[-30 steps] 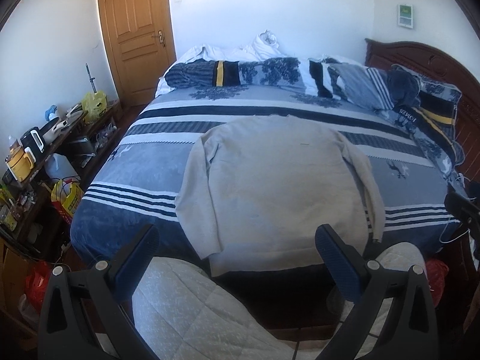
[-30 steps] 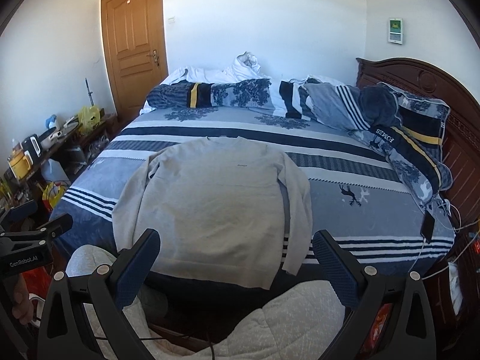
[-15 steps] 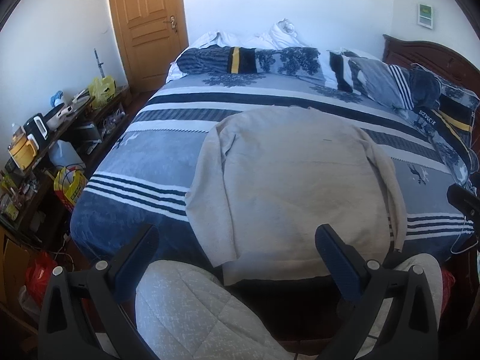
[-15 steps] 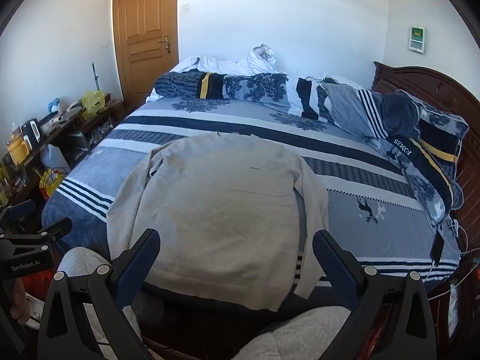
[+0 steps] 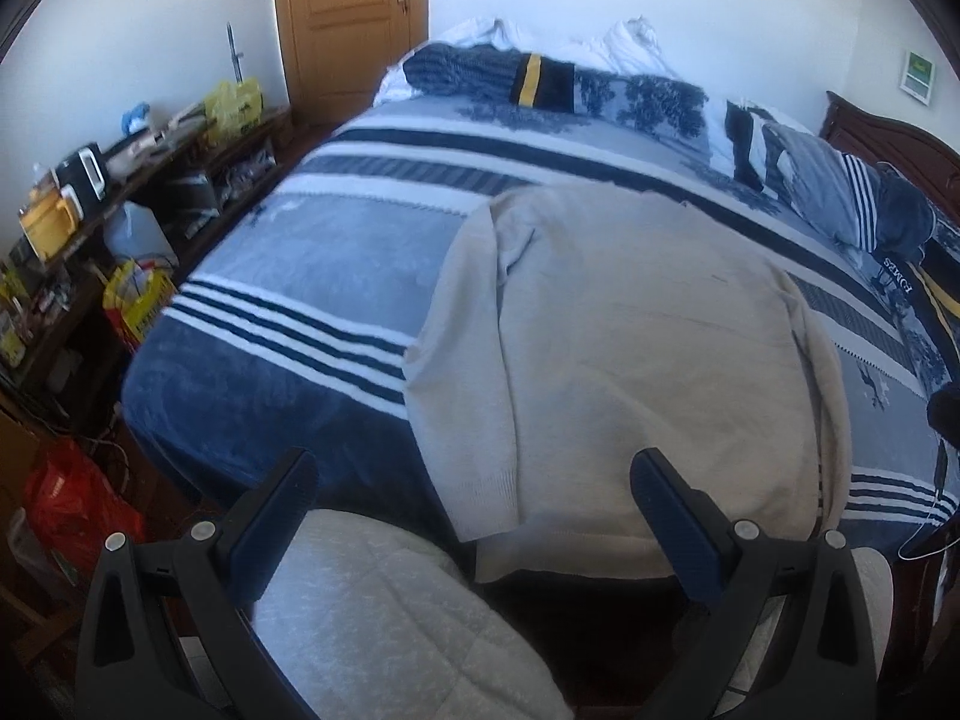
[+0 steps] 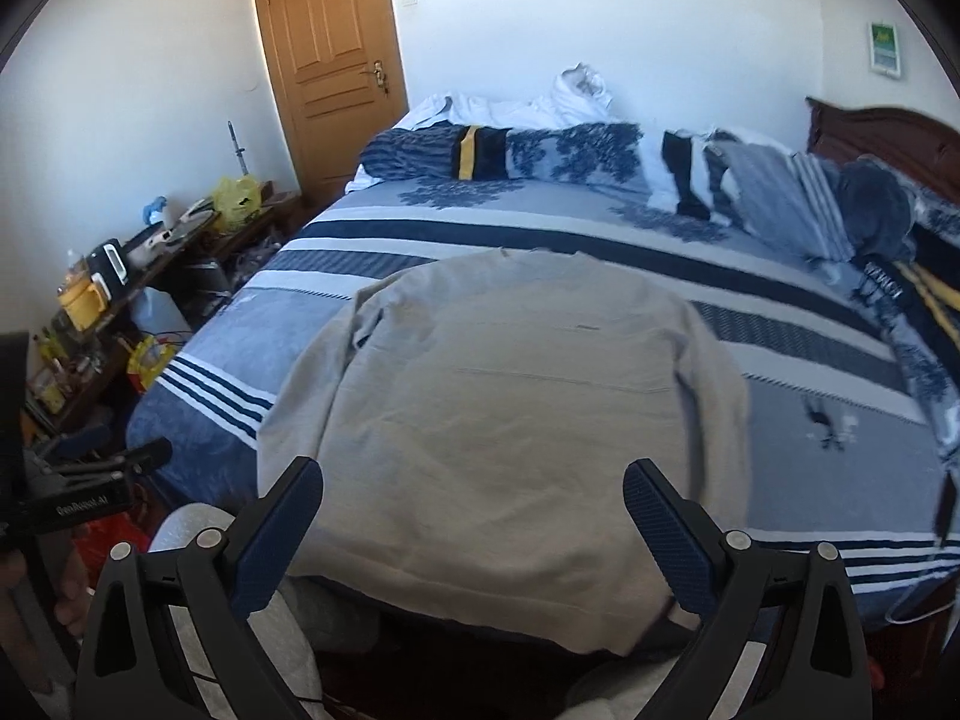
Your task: Fold small clothes
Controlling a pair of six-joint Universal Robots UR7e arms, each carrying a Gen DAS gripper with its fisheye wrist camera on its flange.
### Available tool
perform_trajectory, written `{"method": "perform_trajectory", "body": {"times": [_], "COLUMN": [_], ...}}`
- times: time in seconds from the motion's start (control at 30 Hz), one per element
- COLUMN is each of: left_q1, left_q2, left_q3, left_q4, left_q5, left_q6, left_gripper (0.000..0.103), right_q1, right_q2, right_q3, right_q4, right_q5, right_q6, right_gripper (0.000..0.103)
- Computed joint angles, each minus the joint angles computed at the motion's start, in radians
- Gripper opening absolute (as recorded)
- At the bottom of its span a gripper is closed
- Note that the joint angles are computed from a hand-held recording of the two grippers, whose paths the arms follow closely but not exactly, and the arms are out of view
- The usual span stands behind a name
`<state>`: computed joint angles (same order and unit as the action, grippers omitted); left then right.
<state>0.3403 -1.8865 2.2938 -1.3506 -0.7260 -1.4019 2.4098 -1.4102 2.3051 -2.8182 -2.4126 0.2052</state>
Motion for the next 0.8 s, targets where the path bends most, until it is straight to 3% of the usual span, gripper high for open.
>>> {"method": "perform_trajectory", "body": {"times": [0.07, 0.13, 0.43, 0.53, 0.6, 0.73, 0.8], "left_q1": [0.046, 0.091, 0.263, 0.376, 0.434, 0.522, 0.564], "left_q2": [0.003, 0.014, 0.13, 0.202, 0.247, 0.307, 0.324], "left_q3": [0.029, 0.052, 0.134, 0.154, 0.144, 0.161, 0.152], "left_q4": [-0.099, -0.184, -0.559, -0.762, -0.812, -0.963, -0.978], "left_q5": [-0.003, -0.011, -0.004, -0.042, -0.065, -0.098, -0.124], "left_q6": [0.073, 0.135, 0.4, 0.573, 0.621, 0.729, 0.747], "left_gripper": [0.103, 0.103, 0.101, 0.085, 0.074, 0.072, 0.046], "right_q1": [-0.037, -0.077, -0.186, -0.235, -0.273, -0.344, -0.373], "right_q2": [0.017, 0.037, 0.167, 0.228, 0.279, 0.406, 0.486], "right_q3": [0.0, -0.006, -0.104, -0.163, -0.212, -0.342, -0.433], "right_q4": [-0.038, -0.068, -0.157, -0.147, -0.121, -0.026, 0.062], "right_q5": [0.052, 0.104, 0.289, 0.371, 0.431, 0.537, 0.587], "right_q6": [-0.031, -0.06, -0.187, -0.212, -0.216, -0.253, -0.241], "right_gripper": [0.097, 0.088, 0.085, 0.075, 0.068, 0.061, 0.061]}}
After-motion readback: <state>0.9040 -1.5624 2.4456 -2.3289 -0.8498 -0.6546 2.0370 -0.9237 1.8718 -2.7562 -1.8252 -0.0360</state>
